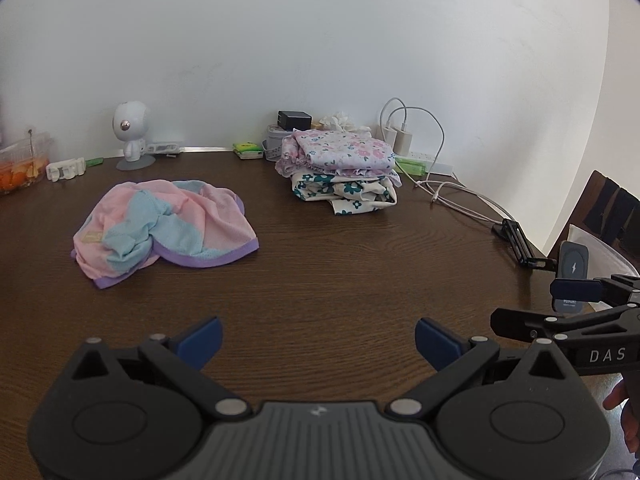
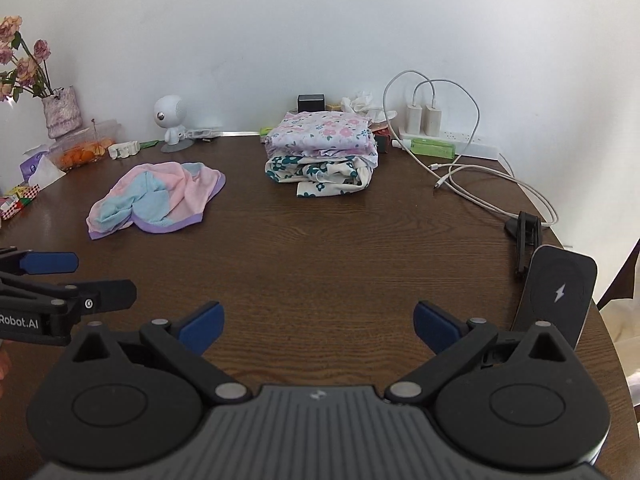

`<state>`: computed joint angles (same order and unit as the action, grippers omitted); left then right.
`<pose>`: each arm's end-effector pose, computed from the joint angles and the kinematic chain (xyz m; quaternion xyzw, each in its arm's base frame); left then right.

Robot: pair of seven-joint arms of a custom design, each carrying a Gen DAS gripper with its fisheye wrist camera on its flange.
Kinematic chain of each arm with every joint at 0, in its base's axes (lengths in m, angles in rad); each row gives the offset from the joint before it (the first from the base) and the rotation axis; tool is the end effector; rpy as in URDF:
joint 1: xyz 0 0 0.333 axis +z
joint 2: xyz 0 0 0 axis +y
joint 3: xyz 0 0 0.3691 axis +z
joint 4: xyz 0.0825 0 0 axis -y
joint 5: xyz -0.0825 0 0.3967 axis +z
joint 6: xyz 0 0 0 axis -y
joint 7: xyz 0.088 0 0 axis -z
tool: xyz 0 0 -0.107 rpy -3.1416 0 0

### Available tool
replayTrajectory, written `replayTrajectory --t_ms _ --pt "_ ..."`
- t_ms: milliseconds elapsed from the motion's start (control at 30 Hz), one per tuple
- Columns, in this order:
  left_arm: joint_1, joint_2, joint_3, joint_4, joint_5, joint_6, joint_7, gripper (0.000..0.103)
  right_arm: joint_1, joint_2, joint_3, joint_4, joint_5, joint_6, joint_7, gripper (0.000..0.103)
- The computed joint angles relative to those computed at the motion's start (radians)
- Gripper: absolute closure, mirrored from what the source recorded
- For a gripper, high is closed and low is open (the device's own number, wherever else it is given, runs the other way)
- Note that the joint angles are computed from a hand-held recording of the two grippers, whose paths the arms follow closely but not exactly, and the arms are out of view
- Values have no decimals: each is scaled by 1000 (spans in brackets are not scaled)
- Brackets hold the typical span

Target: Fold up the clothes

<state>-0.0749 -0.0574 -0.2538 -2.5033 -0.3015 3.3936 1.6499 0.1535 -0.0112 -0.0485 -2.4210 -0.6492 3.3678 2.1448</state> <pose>0.4961 -0.1358 0.4599 -0.6034 0.6568 -0.3727 0.2561 0.5165 0.1211 0.4585 -0.7033 0.5551 -0.2602 0.3599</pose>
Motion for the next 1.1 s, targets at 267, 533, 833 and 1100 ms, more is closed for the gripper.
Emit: replayTrajectory --t_ms 267,533,833,1100 --pt "-33 -123 5 -155 91 35 -109 0 -30 -128 96 -175 257 32 -209 0" --pt "-73 -245 17 -292 152 44 -229 0 39 -245 71 -315 368 47 -256 0" --pt "-135 -324 63 -391 257 34 -350 0 20 -331 163 -434 532 54 -346 0" --pt "-32 -421 -89 -467 233 2 -394 0 52 -382 180 -486 629 44 -383 0"
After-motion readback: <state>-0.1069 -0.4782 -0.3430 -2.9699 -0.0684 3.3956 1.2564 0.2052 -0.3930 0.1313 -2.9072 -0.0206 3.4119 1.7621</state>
